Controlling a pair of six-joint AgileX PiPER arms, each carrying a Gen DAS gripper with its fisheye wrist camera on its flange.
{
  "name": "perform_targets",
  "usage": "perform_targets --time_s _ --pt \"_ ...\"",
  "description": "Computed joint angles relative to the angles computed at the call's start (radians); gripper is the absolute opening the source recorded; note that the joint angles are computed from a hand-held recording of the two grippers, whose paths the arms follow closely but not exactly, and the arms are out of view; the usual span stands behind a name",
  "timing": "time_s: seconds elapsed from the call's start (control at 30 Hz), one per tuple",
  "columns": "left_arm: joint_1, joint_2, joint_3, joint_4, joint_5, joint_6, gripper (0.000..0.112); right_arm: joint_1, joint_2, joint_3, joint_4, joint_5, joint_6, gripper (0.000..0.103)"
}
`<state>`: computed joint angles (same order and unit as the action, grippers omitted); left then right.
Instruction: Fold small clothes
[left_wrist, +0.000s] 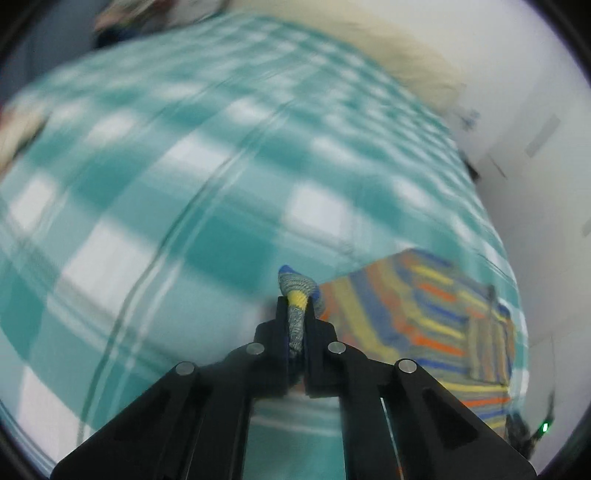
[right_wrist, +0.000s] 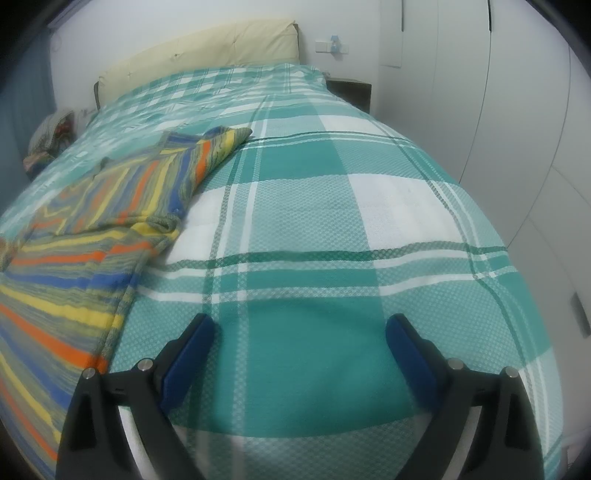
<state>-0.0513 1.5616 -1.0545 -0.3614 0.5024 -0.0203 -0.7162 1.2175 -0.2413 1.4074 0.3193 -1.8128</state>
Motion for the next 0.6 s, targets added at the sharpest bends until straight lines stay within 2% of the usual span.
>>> perform_targets --time_s 0.1,0.17,0.3,0.33,0.4,0.43,0.47,0.57,0.6 --pt "-0.199 0.052 -0.219 0.19 0.094 -0.167 0.004 0.013 0.002 -0.001 -0.002 -0.012 0.009 0.095" --pt "-0.339 0.138 -0.405 0.271 0.179 -0.228 0.004 0.021 0.004 -0.002 0.0 -0.022 0.01 0.096" --pt "-0.528 0.332 -0.68 0.311 0.291 -0.256 0.005 0.015 0.002 -0.002 -0.01 -0.017 0.017 0.096" --pt "-0.569 0.414 -0.772 0.289 0.331 -0.239 0.012 0.017 0.002 -0.002 -0.008 -0.018 0.018 0.096" --pt "-0.617 0.535 -0.913 0.291 0.418 -0.255 0.044 0.02 0.005 -0.003 0.0 -0.02 0.012 0.096" --pt "-0.631 0.565 -0.944 0.313 0.433 -0.285 0.065 0.019 0.003 -0.002 -0.002 -0.019 0.012 0.096" --pt "-0.641 0.571 -0.934 0.34 0.412 -0.319 0.069 0.018 0.003 -0.002 -0.003 -0.018 0.013 0.096" --pt "-0.607 0.493 -0.779 0.342 0.312 -0.345 0.07 0.009 0.006 -0.003 -0.001 -0.008 0.006 0.096" --pt "-0.594 0.473 -0.75 0.357 0.302 -0.365 0.07 0.005 0.01 -0.005 0.002 -0.004 0.0 0.096"
